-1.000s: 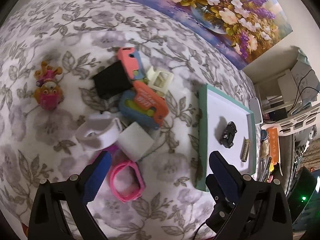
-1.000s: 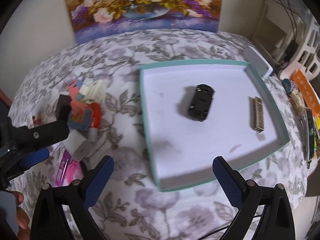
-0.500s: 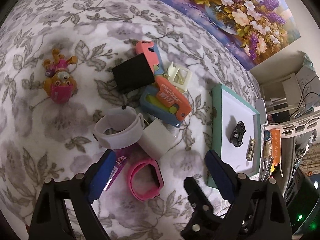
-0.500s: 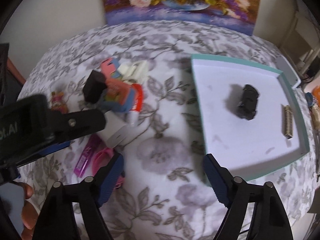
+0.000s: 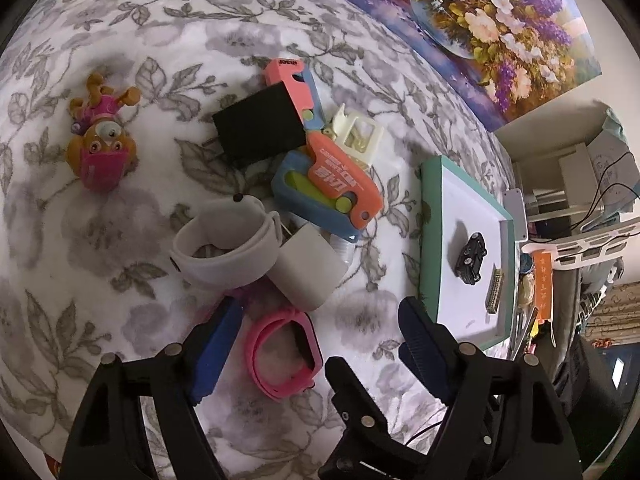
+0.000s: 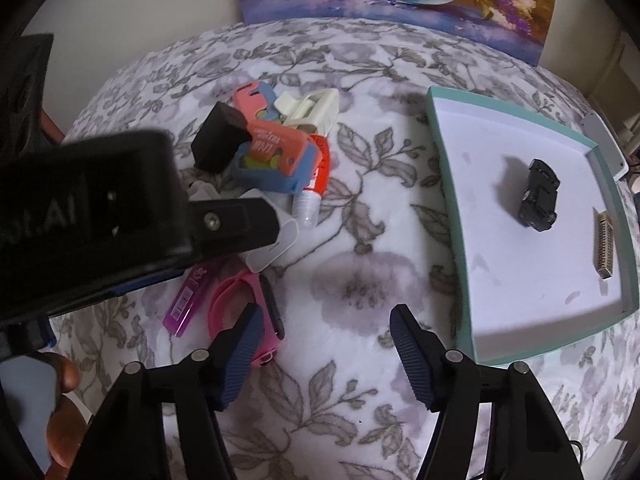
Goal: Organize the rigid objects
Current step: 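Grasp the pink watch band with the right tool while the left grasps the pink lighter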
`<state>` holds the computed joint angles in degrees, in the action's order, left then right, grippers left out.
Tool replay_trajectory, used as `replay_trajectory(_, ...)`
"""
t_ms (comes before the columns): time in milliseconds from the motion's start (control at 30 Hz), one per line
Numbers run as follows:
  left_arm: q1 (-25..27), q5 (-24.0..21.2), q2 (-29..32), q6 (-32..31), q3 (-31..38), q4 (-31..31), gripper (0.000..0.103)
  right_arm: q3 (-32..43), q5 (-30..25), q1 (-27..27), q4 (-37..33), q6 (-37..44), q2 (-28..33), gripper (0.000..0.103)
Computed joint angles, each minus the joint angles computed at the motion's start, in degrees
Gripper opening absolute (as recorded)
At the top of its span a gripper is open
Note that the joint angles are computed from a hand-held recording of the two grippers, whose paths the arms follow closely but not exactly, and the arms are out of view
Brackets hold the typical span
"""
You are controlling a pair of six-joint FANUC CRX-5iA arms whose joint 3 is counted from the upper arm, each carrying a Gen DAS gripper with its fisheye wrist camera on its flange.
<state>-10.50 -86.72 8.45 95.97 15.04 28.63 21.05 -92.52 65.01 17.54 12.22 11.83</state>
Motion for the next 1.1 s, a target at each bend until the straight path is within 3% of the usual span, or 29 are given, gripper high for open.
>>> replay_trajectory(133, 0.5, 0.0, -0.4, 0.3, -0.2, -0.5, 0.08, 0.0, 0.6, -0.2, -0.7, 0.6, 0.3, 0.069)
replay_trajectory(233, 0.7, -0.6, -0.2, 1.0, 0.0, -1.0, 0.08, 0.2, 0.5, -0.5, -1.3, 1.2, 0.6, 0.062)
replay_trajectory(700, 1.9, -0.3, -0.6, 2.1, -0.7, -1.1, 0.08, 1.1, -0.1, -1.0, -1.7, 2.8, 1.8, 0.057)
replay_trajectory(1100, 2.7, -0.8, -0.8, 2.6, -0.7, -2.7, 0.079, 4.0, 0.1, -0.1, -0.9, 5.9, 4.1, 0.039)
